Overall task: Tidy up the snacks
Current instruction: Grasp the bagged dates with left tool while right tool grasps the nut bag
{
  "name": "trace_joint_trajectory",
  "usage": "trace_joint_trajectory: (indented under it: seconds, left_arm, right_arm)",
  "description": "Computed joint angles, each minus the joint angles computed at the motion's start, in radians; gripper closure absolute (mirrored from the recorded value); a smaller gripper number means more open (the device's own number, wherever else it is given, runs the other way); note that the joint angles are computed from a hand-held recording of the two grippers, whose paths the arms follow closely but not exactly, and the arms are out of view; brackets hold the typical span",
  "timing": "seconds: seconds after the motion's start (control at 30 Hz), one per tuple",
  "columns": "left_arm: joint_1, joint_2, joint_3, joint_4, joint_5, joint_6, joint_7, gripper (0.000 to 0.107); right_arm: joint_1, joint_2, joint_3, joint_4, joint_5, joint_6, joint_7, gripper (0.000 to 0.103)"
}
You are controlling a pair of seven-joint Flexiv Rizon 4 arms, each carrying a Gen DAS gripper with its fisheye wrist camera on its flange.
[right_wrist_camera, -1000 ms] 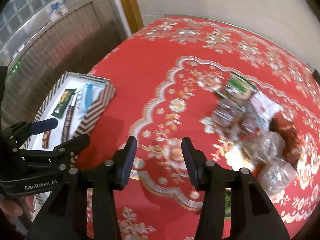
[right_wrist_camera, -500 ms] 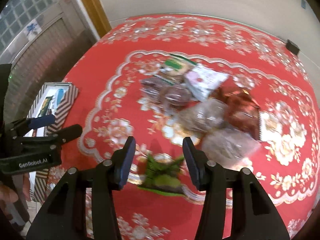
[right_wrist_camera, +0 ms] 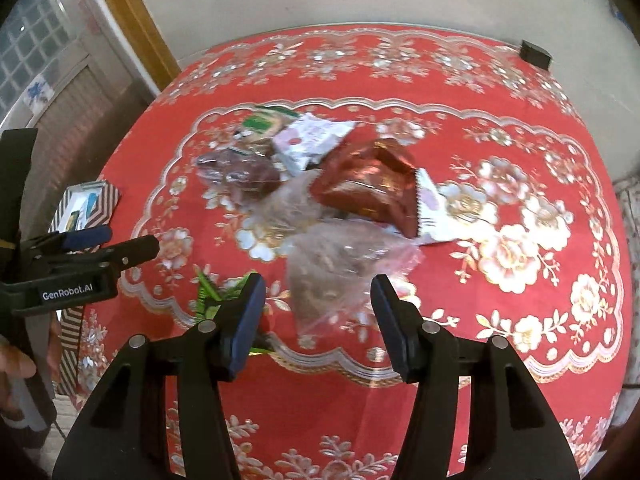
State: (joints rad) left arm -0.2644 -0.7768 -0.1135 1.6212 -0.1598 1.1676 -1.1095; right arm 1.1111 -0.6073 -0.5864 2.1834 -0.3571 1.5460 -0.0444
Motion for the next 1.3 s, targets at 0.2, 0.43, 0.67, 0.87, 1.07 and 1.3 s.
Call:
trace_joint_trajectory:
  seconds: [0.2,0.43,0.67,0.87,1.07,1.3]
  left_arm:
    - [-0.01,-0.019,-0.024,-0.045,-0.007,-0.013,0.018,0.017]
    - [-0.021,-0.059,-0.053,-0.126,-0.04,-0.06,0.044,0.012]
    - [-0.053,-0.101,-0.052,-0.209,-0.035,-0.113,0.073,0.012]
    - [-0.095,-0.153,-0.015,-0.3,-0.014,-0.18,0.046,0.012]
    - [-0.121,-0.2,0.012,-0.375,0.02,-0.222,0.005,0.012]
    - [-0.127,-0.235,0.025,-0.426,0.04,-0.265,-0.03,0.012]
  right_arm:
    - [0.024,-0.004,-0.025,0.024,0.037,0.031,-0.014,0.048]
    - [0.047,-0.019,-0.036,0.041,0.116,0.071,-0.049,0.047]
    - [0.044,-0.027,-0.021,0.042,0.203,0.091,-0.113,0.041]
    - [0.009,-0.036,0.025,0.037,0.249,0.117,-0.15,0.041]
    - [-0.065,-0.052,0.095,0.001,0.277,0.133,-0.192,0.041]
    - [-0.212,-0.108,0.231,-0.088,0.318,0.17,-0.228,0.041]
